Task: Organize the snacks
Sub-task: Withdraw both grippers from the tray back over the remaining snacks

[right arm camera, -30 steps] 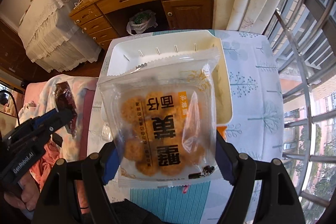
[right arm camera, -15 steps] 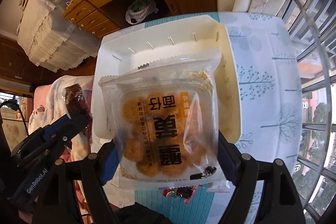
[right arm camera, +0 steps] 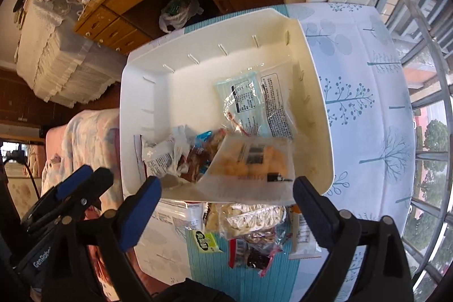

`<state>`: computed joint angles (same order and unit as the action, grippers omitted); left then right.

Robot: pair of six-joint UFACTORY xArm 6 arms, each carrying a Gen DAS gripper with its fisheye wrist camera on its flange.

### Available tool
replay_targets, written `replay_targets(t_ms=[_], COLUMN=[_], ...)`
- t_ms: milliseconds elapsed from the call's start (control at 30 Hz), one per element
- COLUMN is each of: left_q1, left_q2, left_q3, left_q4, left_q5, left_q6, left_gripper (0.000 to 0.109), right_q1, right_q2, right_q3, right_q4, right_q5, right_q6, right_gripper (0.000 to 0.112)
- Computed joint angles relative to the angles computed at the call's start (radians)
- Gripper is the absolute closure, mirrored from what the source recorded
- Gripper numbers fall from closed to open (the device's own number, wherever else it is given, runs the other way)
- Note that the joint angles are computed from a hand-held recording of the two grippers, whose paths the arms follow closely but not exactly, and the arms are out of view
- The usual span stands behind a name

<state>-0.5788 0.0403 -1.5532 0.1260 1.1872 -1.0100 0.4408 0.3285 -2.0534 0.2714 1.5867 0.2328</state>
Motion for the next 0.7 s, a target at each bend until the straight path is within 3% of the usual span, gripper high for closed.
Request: replay_targets(t_ms=[367, 700], left_q1=[-0.032, -0.105], left_q2=[-0.238, -0.467], left_q3=[0.183, 0.392], left_q4=[0.028, 0.054], left_q5=[0.002, -0.027], left_q6=[0.025, -0.038], left_gripper=[0.034, 0.033], right_q1=[0.060, 0.139], right_q2=[-0.195, -0.406], right_q3=[0.195, 0.405], right_q4=[-0.032, -0.103], right_q5=[-0.117, -0.176], right_q6=[0.139, 0.247], right_gripper=[0.016, 0.016])
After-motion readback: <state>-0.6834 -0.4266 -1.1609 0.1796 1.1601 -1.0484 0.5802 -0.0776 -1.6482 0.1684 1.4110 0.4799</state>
